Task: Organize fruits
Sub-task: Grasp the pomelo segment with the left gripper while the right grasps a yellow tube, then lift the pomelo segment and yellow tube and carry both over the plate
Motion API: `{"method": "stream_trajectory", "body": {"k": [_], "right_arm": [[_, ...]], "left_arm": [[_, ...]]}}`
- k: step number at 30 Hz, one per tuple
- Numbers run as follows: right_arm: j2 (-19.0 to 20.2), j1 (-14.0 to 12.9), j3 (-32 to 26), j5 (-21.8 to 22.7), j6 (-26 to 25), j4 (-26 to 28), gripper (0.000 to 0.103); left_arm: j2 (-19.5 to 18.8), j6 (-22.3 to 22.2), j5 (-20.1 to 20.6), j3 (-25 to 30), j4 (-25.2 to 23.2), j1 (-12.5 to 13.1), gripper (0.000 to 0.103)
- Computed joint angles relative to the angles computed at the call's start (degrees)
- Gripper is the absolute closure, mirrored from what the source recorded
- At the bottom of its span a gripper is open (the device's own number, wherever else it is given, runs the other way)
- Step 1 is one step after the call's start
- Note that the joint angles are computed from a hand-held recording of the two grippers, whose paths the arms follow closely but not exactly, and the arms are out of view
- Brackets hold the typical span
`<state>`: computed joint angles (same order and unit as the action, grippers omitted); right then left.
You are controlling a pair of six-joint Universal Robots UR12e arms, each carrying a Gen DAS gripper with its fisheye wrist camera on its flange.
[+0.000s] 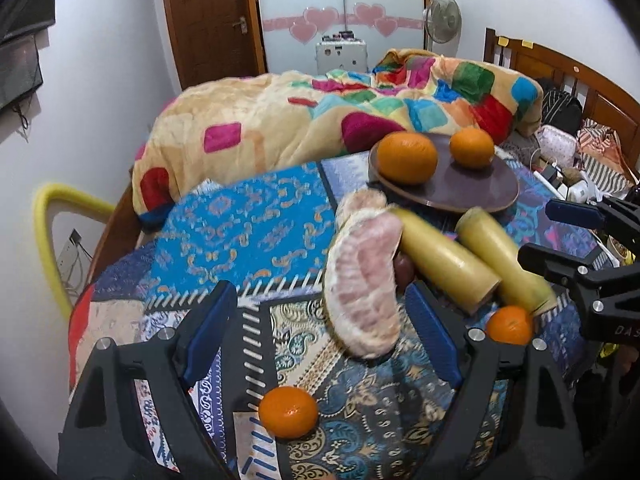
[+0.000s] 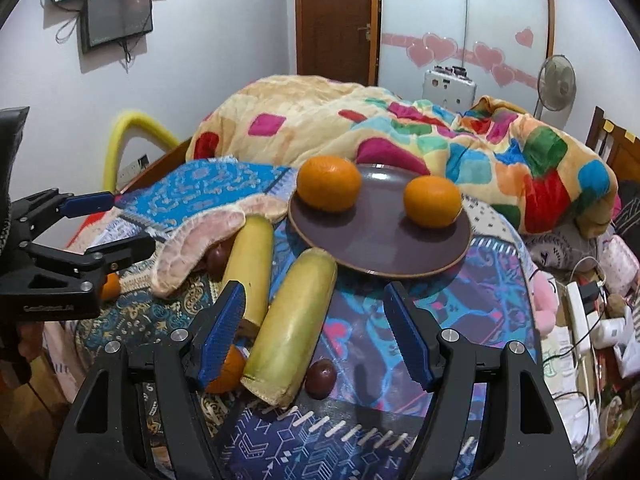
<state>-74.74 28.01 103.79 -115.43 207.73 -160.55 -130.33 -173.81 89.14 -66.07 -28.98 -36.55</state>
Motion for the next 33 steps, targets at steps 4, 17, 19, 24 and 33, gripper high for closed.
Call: {"method": "stream_trajectory", "body": {"k": [4, 17, 19, 24, 33], "right_arm": [[1.1, 0.2, -1.3, -0.8, -0.6, 2.3, 0.035], [1.4, -1.7, -2.0, 5.0, 0.2, 5.1, 0.058], [1.7, -1.8, -2.3, 5.6, 0.0, 5.6, 0.058], [2.0, -2.4, -2.6, 7.2, 0.0, 6.1, 0.058], [1.9, -2.9, -2.4, 10.2, 1.2, 5.4, 0.067]], "left_arm": [[-0.9, 0.7, -0.8, 1.1, -2.3, 0.2, 0.022], [-4.2, 1.3, -4.7, 7.3, -10.0, 0.2, 0.036], [-4.6, 1.9, -4.8, 7.9, -10.9, 0.1, 0.04], [-5.3, 1.1, -6.7, 9.4, -12.4, 0.3, 0.042], [-4.9, 3.4, -5.2, 8.7, -12.0, 0.0, 0.053]]}}
